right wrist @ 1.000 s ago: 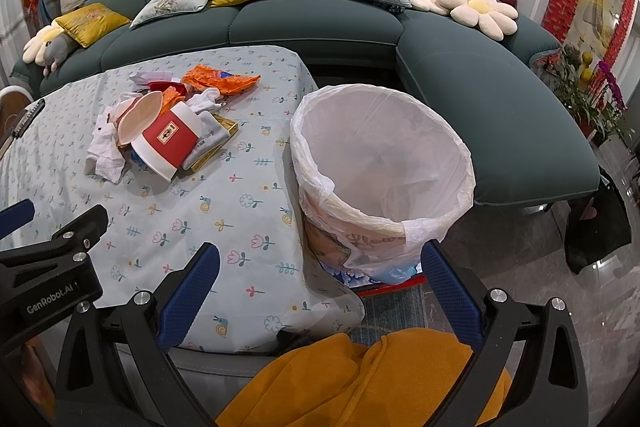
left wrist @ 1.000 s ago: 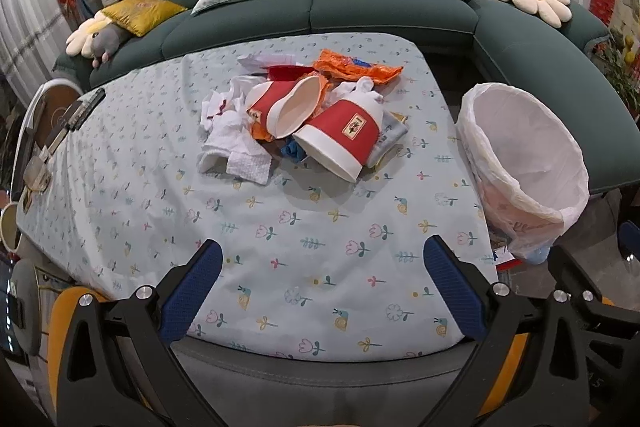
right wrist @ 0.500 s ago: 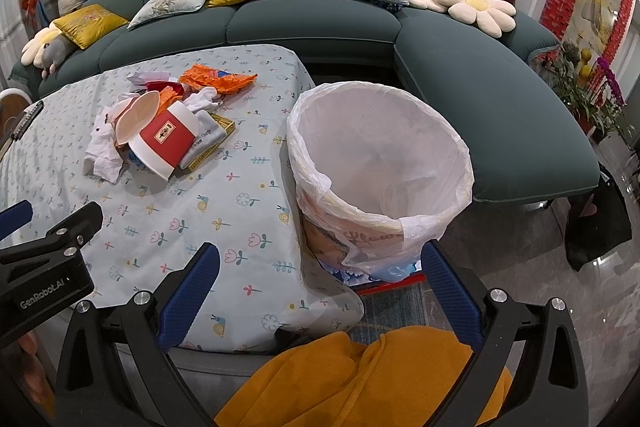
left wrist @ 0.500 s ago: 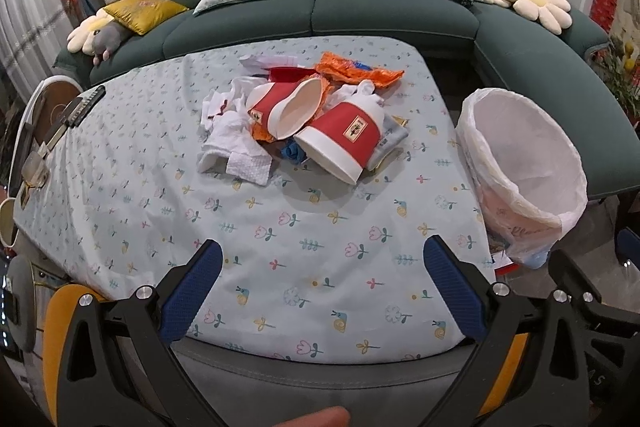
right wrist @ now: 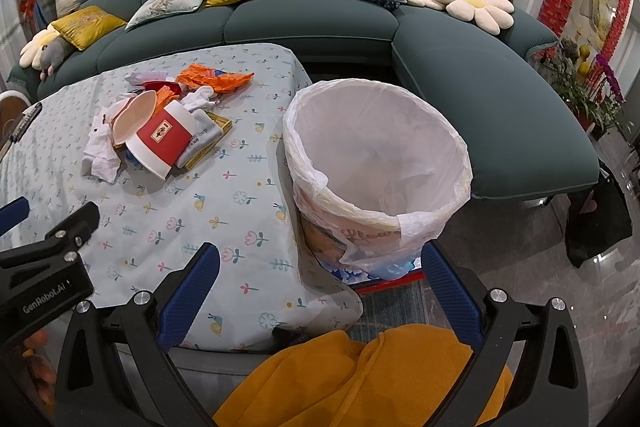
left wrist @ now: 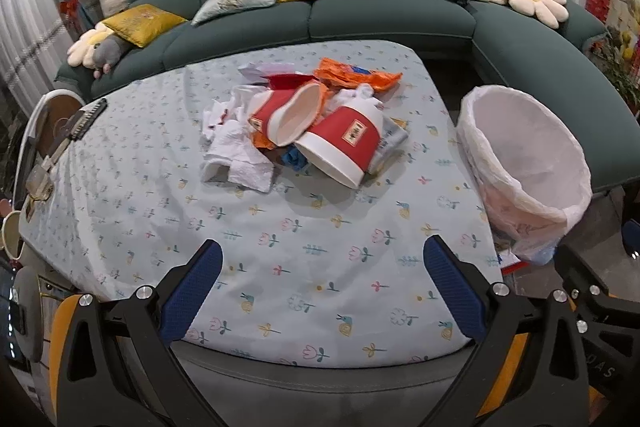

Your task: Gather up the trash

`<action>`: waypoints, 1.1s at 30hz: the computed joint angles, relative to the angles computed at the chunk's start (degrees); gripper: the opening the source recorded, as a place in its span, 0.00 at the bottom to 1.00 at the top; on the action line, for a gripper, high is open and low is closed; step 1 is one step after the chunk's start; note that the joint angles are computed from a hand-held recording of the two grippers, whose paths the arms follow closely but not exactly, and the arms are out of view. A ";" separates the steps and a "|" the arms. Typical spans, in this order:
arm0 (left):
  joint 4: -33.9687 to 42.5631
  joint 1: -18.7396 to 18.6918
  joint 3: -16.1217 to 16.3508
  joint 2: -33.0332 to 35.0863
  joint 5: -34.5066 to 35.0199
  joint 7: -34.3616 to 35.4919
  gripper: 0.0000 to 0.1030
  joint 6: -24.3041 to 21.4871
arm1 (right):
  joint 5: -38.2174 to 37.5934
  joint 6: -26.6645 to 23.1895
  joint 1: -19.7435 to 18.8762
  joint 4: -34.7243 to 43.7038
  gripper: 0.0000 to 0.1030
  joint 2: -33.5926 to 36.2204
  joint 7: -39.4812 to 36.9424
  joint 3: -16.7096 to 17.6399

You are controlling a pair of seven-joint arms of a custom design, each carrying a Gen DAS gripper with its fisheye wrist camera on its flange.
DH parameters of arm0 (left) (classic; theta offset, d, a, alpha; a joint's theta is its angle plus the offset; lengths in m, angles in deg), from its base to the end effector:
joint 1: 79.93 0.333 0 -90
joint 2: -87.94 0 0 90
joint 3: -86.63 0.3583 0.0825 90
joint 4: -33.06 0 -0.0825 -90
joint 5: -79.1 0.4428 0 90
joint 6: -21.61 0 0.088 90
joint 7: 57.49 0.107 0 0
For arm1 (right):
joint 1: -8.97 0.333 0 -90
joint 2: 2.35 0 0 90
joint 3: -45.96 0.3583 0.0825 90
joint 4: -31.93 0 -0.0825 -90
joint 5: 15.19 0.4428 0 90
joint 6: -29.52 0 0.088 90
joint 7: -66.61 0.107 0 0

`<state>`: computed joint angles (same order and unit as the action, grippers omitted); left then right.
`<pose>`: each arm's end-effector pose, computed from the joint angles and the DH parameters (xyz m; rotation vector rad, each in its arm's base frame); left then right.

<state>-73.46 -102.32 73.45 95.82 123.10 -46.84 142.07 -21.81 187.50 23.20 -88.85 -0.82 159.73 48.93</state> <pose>0.5693 -0.3589 0.4852 -2.0965 1.3860 -0.3198 0.6140 0.1948 0.4862 -2.1359 1.5125 -0.5627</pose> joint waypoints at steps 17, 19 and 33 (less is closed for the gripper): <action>0.12 0.72 0.18 0.19 -2.50 2.71 0.93 3.44 | 0.06 0.19 -0.24 -0.08 0.94 0.03 0.06 -0.23; 0.30 0.60 0.20 0.39 -2.33 3.11 0.93 3.70 | 0.03 0.13 -0.32 -0.07 0.94 0.02 0.21 -0.28; -0.44 0.31 0.70 0.26 0.68 0.93 0.93 6.79 | -3.21 -0.40 -0.55 1.00 0.94 0.54 4.85 -0.63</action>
<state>-73.90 -102.01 74.15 96.08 123.79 -45.91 148.86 -25.02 187.10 22.65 -87.86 -0.28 164.58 48.31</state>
